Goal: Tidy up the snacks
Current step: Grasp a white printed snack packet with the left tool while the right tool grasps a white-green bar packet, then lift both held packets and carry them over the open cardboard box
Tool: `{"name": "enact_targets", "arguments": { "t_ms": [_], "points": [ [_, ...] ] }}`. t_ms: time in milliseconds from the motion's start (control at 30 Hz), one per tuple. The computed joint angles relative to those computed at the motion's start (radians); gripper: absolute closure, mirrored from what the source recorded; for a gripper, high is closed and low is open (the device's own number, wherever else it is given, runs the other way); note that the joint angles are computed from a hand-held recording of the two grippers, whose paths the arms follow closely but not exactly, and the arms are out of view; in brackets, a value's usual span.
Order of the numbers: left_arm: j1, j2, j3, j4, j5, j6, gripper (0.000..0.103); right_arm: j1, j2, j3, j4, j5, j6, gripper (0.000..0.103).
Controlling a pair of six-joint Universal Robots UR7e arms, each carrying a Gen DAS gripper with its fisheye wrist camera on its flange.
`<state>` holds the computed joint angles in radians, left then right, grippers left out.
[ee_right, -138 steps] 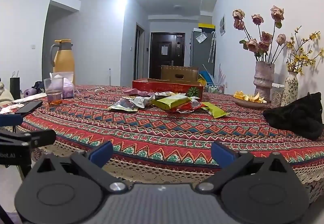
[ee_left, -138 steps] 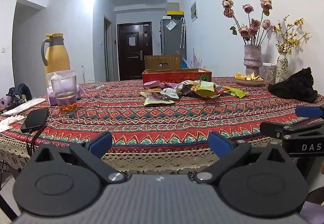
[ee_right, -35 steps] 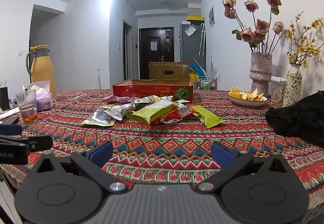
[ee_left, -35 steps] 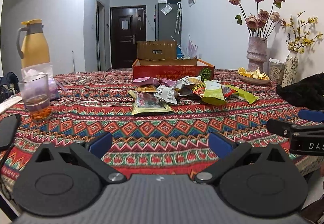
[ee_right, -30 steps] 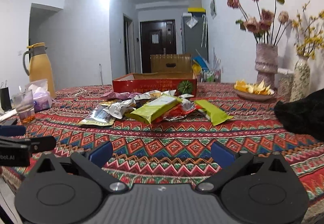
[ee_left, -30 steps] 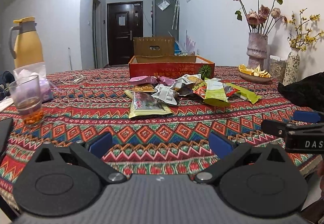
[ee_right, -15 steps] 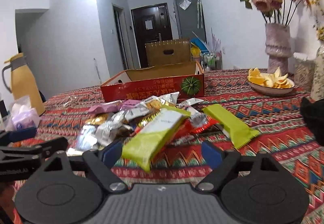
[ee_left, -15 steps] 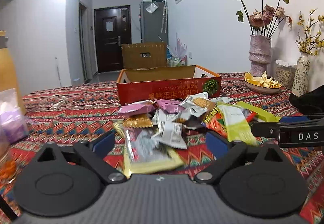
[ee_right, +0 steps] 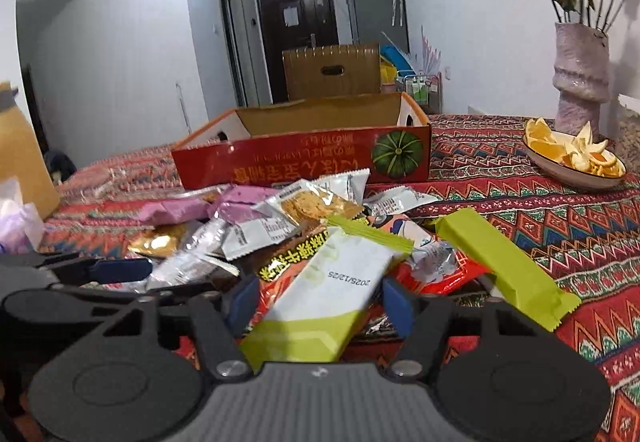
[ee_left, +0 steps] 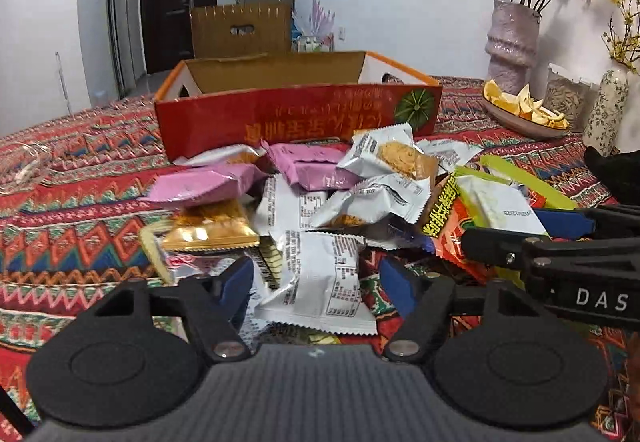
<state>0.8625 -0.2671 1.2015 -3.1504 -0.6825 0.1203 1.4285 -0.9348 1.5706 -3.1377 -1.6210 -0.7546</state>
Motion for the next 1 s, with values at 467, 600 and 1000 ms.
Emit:
{"name": "enact_targets", "arguments": {
  "t_ms": [467, 600, 1000],
  "points": [
    [-0.051, -0.039, 0.098, -0.099, 0.056, -0.034, 0.061, -0.018, -0.064, 0.06, 0.017, 0.059, -0.021, 0.066],
    [-0.09, -0.077, 0.181, -0.149, 0.089, -0.071, 0.061, -0.029, -0.115, 0.121, -0.008, 0.09, -0.029, 0.066],
    [-0.214, -0.145, 0.35, -0.275, 0.195, -0.105, 0.061, -0.058, -0.287, 0.302, -0.077, 0.207, -0.094, 0.066]
  ]
}}
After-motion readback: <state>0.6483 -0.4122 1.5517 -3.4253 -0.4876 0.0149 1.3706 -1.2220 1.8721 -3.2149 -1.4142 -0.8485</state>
